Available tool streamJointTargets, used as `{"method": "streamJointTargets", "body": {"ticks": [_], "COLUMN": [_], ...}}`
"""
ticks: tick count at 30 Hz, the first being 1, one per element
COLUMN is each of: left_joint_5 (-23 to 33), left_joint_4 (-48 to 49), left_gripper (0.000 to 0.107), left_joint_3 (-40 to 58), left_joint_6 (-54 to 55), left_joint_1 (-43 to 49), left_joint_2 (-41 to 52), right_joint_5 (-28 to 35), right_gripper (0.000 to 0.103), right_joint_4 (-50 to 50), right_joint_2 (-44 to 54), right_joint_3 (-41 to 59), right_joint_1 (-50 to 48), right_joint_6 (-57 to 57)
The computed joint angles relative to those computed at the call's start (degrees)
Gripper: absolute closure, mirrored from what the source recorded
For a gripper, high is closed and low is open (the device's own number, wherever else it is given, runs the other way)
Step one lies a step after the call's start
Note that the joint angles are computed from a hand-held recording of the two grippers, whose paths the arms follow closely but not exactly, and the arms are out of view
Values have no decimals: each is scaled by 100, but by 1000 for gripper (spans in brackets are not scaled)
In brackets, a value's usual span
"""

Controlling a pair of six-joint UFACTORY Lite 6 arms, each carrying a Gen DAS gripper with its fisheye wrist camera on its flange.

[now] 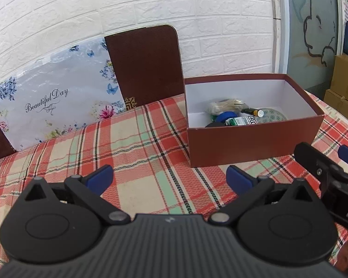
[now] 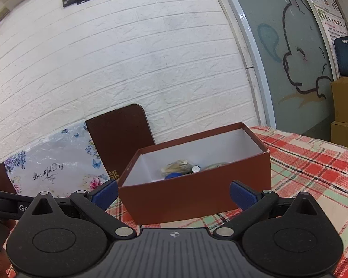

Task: Organize objects

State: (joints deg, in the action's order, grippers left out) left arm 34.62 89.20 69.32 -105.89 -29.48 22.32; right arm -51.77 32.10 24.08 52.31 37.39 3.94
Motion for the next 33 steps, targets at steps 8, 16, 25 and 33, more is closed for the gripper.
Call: {"method": "streamJointTargets", "body": {"ticks": [8,16,25,33], "left_joint_5": [-105,-253,-481,-693], "left_joint_4": [-215,-246,-233,-73], "left_gripper": [4,4,4,4], "left_joint_3": [214,293,258,101], "left_joint_6": [322,447,391,236], "left_joint_1": [80,165,380,571], "left_joint_2": [206,250,293,220], "right_joint_5": [94,208,430,436], "right_gripper": [1,1,1,1], "right_joint_4": [-196,-102,-131,42], "right_joint_2": [203,263,402,454], "right_joint_3": [189,421,715,823], "right_joint_1": [-174,-184,-208,-159], "right_joint_6": [300,176,96,-39]}}
